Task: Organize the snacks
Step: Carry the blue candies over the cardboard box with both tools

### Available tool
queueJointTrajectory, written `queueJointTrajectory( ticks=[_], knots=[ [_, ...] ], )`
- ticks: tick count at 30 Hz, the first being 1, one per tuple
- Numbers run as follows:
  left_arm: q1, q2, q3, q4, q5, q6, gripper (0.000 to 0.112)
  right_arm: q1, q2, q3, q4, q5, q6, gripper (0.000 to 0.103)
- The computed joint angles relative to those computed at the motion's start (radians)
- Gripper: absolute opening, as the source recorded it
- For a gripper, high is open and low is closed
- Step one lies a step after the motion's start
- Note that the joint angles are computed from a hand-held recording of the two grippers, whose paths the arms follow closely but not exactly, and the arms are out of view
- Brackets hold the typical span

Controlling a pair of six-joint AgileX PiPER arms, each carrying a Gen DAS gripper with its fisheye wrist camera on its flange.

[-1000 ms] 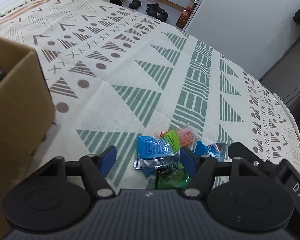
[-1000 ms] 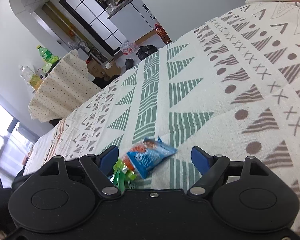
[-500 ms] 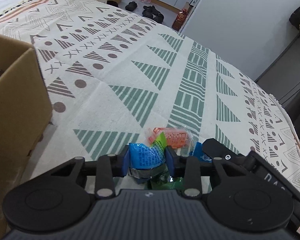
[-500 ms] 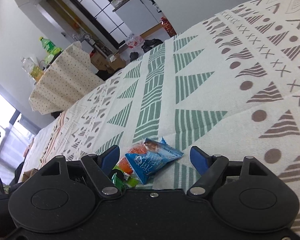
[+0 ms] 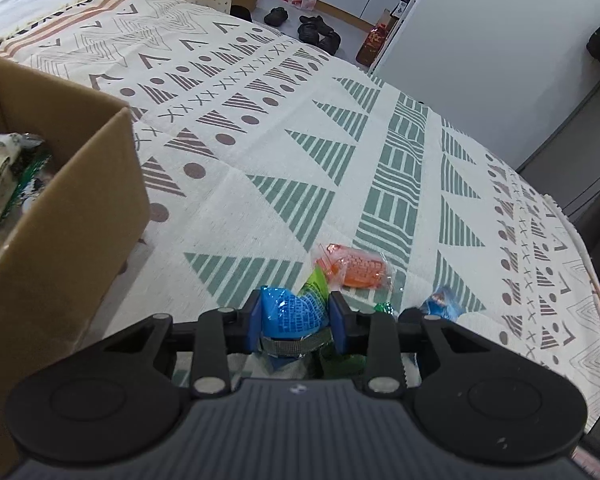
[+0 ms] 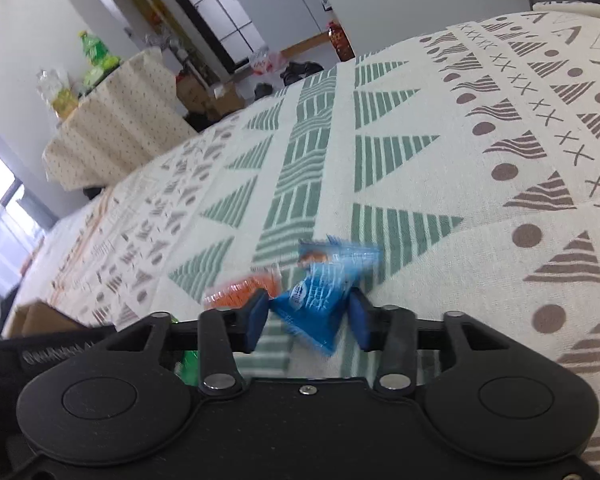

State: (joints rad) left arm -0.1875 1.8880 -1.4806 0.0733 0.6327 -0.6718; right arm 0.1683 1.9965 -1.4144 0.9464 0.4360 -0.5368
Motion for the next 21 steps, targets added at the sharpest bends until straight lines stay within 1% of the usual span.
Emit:
queueJointTrajectory(
  ticks=[3,8,13,16,18,20,21],
  knots=[
    [0.003,-0.027,0.016,-0.021,0.005,0.017,0.033,-0.002,-0.032,0.033,-0.014,0.009,0.007,0.037],
    [0.008,-0.055,0.02,-0.049,0.031,0.038,0.033,0.003,-0.085,0.077,-0.095,0.009,0.085,0.037],
    [0.009,-0.09,0.028,-0.074,0.04,0.07,0.033,0.0,-0.143,0.108,-0.171,0.022,0.175,0.036],
    [0.001,-0.118,0.043,-0.047,0.041,0.066,0.033,-0.005,-0.187,0.124,-0.228,0.039,0.243,0.036],
    [0.0,-0.134,0.047,-0.037,0.054,0.065,0.033,-0.008,-0.22,0.133,-0.27,0.054,0.301,0.036],
    [-0.009,-0.147,0.033,-0.001,0.092,0.055,0.033,-0.007,-0.253,0.139,-0.319,0.07,0.364,0.036],
    [-0.001,-0.154,0.028,-0.025,0.105,0.073,0.033,-0.006,-0.273,0.142,-0.347,0.078,0.401,0.036]
  ],
)
